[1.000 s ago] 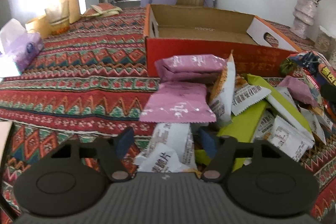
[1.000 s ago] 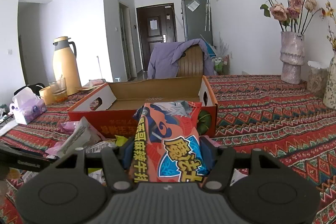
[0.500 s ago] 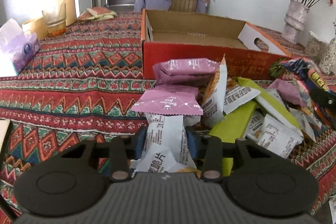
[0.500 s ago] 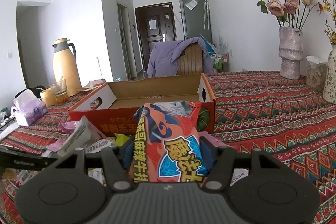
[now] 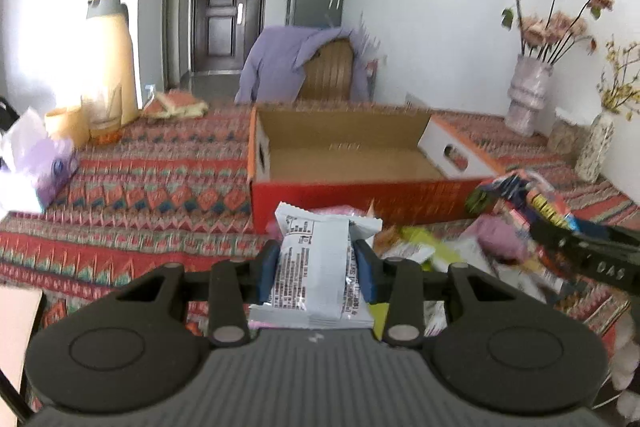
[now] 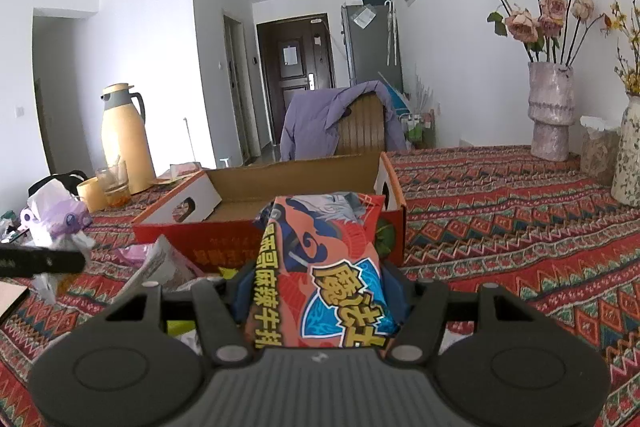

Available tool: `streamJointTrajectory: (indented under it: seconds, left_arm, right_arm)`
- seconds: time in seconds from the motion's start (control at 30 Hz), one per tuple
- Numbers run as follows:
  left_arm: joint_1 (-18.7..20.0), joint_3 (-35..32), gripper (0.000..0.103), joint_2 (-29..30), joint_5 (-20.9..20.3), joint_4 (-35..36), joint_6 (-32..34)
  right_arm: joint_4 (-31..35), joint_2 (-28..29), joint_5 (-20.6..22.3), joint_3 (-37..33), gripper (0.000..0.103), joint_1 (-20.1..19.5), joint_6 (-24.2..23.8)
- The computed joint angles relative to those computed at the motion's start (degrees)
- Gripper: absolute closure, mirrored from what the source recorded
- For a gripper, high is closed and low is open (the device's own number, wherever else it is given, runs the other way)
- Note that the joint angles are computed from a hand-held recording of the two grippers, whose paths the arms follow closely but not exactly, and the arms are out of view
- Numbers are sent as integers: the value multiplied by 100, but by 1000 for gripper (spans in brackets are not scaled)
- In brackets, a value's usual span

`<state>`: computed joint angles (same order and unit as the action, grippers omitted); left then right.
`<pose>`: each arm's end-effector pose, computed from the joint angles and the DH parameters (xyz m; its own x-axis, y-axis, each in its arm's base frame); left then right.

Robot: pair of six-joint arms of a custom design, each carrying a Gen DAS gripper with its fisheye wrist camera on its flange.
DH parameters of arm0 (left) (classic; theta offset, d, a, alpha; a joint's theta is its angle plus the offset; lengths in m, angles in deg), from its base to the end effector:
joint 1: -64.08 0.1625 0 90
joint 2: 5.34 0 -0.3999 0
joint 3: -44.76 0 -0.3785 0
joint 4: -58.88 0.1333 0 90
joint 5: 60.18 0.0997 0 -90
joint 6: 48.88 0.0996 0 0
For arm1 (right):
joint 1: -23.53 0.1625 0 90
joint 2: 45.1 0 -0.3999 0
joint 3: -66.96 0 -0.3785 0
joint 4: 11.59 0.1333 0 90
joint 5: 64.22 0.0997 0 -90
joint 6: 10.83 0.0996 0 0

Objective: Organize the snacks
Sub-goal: 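Grasp the white biscuit packet with the left gripper while the right gripper lifts the chip bag, then lower both packets into the cardboard box and open both grippers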

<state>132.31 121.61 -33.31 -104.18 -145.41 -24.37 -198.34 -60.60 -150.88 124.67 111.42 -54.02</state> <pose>-0.0717 -0.7321 0.1268 -0.7437 -0.1580 -0.6496 0.5087 0.4967 -0.7032 0.1094 -0.8091 0.0386 -0.7432 -0.4046 0.5328 -0.6684 0.4154 -0.6170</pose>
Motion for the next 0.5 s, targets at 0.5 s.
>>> streamJointTrajectory:
  seconds: [0.5]
  left_arm:
    - [4, -2446, 62, 1054, -307, 463, 437]
  right_arm:
    - [679, 888, 189, -2033, 41, 242, -136]
